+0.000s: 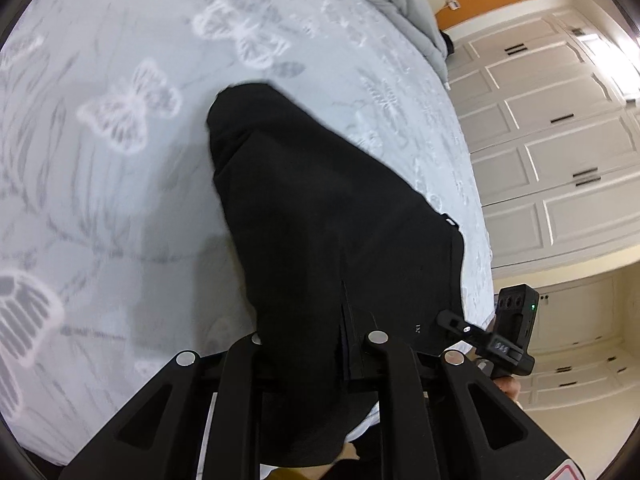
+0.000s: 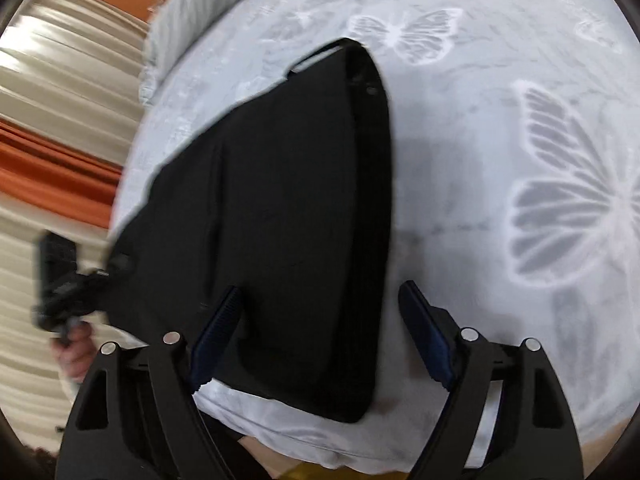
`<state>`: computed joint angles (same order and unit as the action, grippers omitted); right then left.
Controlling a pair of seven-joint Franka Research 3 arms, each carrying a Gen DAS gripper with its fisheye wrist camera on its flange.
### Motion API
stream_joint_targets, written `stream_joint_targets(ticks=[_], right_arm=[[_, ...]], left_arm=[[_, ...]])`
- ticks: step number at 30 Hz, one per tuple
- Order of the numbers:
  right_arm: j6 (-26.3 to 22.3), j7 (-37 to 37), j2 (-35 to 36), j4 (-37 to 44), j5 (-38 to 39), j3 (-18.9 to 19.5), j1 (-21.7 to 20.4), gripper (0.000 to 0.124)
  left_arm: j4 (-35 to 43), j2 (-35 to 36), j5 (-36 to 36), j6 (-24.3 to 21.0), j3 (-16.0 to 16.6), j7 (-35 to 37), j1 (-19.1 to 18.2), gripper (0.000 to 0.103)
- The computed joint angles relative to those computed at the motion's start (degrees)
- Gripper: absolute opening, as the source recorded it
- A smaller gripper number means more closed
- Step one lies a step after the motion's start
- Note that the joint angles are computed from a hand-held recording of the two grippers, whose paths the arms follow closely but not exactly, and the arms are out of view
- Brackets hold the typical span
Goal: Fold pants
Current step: 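Grasp the folded black trousers edge with the left gripper while the right gripper grasps too, then lift the trouser bundle off the sheet with both grippers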
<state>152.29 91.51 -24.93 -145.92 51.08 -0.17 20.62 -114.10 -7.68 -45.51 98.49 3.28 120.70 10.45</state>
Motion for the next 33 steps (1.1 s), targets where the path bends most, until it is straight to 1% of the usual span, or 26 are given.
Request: stream_joint_targets(ticks=[2, 4, 5, 7, 8, 9, 10, 11, 12, 13, 15, 16, 17, 18, 19, 20, 22, 23, 24, 26, 27, 28, 29, 30, 32, 33], right_arm=[[0.54, -3.19, 2.01, 0.9, 1.3, -0.83, 0.86, 0.042], [0.42, -8.89, 3.99, 2.5, 6.32, -2.72, 2.57, 0.028], [-0.09, -10.55, 4.92, 3.21, 8.15, -2.97, 2.64, 0.027], [0.11, -11.28, 6.1, 4.62, 7.43, -1.55, 1.59, 0.026], [0.14, -10.27, 6.54, 5.28, 4.71, -0.37, 0.64, 0.026], [-0.32, -7.08, 6.94, 6.16, -1.09, 1.47, -1.0, 0.027], [-1.21, -4.9, 6.43, 6.45, -4.27, 2.31, -1.78, 0.03], [-1.74, -3.21, 6.2, 6.77, -7.01, 2.93, -2.38, 0.033], [-1.96, -1.63, 6.06, 6.85, -9.1, 3.33, -2.85, 0.036], [-1.68, -1.32, 5.77, 6.51, -9.2, 3.16, -2.57, 0.036], [-0.88, -2.59, 6.41, 6.38, -9.07, 2.45, -1.99, 0.032], [-0.66, -3.25, 7.17, 6.97, -8.74, 1.99, -1.76, 0.024], [-0.59, -3.69, 6.81, 7.12, -8.37, 1.77, -1.56, 0.019], [0.77, -5.64, 5.33, 7.06, -7.03, 1.46, -0.81, 0.018], [2.38, -7.72, 3.76, 6.78, -5.18, 0.91, 0.05, 0.017], [4.15, -10.56, 1.83, 6.42, -2.2, 0.03, 1.56, 0.017], [5.19, -11.74, -0.18, 5.74, -2.32, 0.07, 1.57, 0.018], [4.45, -9.42, -0.21, 5.14, -4.79, 0.75, -0.13, 0.02], [2.49, -7.14, 0.68, 5.16, -6.36, 0.73, -1.24, 0.022], [-3.91, 0.69, 3.26, 5.68, -11.45, 1.51, -4.58, 0.039], [-4.45, 2.15, 4.63, 5.12, -11.68, 1.12, -4.49, 0.042], [-1.79, -0.41, 4.19, 3.98, -8.13, 0.65, -3.34, 0.052], [-0.48, -4.34, 3.97, 3.46, -4.12, -0.8, -1.47, 0.064], [0.16, -6.0, 4.23, 3.61, -3.39, -0.72, -0.96, 0.065], [1.48, -4.62, 4.75, 3.6, -6.06, 0.92, -2.01, 0.058], [2.25, -4.72, 5.35, 3.85, -6.41, 1.2, -2.12, 0.037]], left_arm=[[-0.31, 0.73, 0.21, -0.48, 0.15, -1.1, 0.32, 0.017], [-0.89, 1.23, 0.46, -0.83, 0.15, -2.05, 0.63, 0.02], [-1.04, 1.75, 0.47, -0.92, 0.08, -2.5, 0.76, 0.021], [-1.21, 2.78, 0.24, -0.96, -0.13, -3.05, 1.04, 0.023], [-1.15, 3.26, -0.39, -1.35, -0.13, -3.38, 1.27, 0.025], [-1.25, 3.41, -1.24, -1.74, -0.04, -3.67, 1.63, 0.025], [-1.45, 3.43, -2.32, -2.21, 0.17, -3.98, 2.09, 0.025], [-1.8, 3.16, -3.1, -2.2, 0.26, -3.89, 2.45, 0.025], [-2.39, 2.55, -3.36, -1.67, 0.29, -3.12, 2.71, 0.029], [-3.57, 1.26, -3.16, -0.21, 0.21, -1.68, 2.81, 0.031], [-5.76, -0.73, -2.8, 2.6, 0.24, 0.42, 2.58, 0.039], [-6.16, -1.01, -2.97, 2.94, 0.47, 1.1, 2.38, 0.04], [-6.57, -1.2, -3.56, 3.37, 0.7, 2.03, 2.17, 0.039], [-6.73, -1.32, -4.36, 3.98, 0.81, 3.11, 1.89, 0.024], [-6.84, -1.79, -5.39, 4.57, 0.92, 4.44, 1.6, 0.016], [-7.36, -3.49, -7.64, 4.85, 1.47, 7.19, 1.42, 0.015], [-7.82, -5.19, -10.31, 4.37, 2.52, 10.41, 0.96, 0.016], [-7.69, -5.14, -9.47, 4.28, 2.56, 9.78, 0.85, 0.02], [-7.45, -4.4, -8.29, 3.9, 2.53, 8.41, 0.79, 0.033], [-6.79, -1.24, -4.35, 3.31, 1.89, 2.11, 1.09, 0.046], [-6.93, 0.19, -5.86, 2.61, 2.18, 0.65, 1.41, 0.047], [-7.27, 0.33, -7.78, 2.64, 2.32, 0.76, 1.83, 0.047], [-6.55, 0.89, -8.2, 1.62, 2.36, 0.46, 2.21, 0.05], [-6.15, 1.44, -9.19, 0.51, 2.4, 0.85, 2.55, 0.059], [-7.15, 1.12, -10.93, 1.27, 1.87, 0.22, 3.07, 0.063], [-7.31, 1.02, -11.02, 1.84, 1.52, 0.39, 3.05, 0.064]])
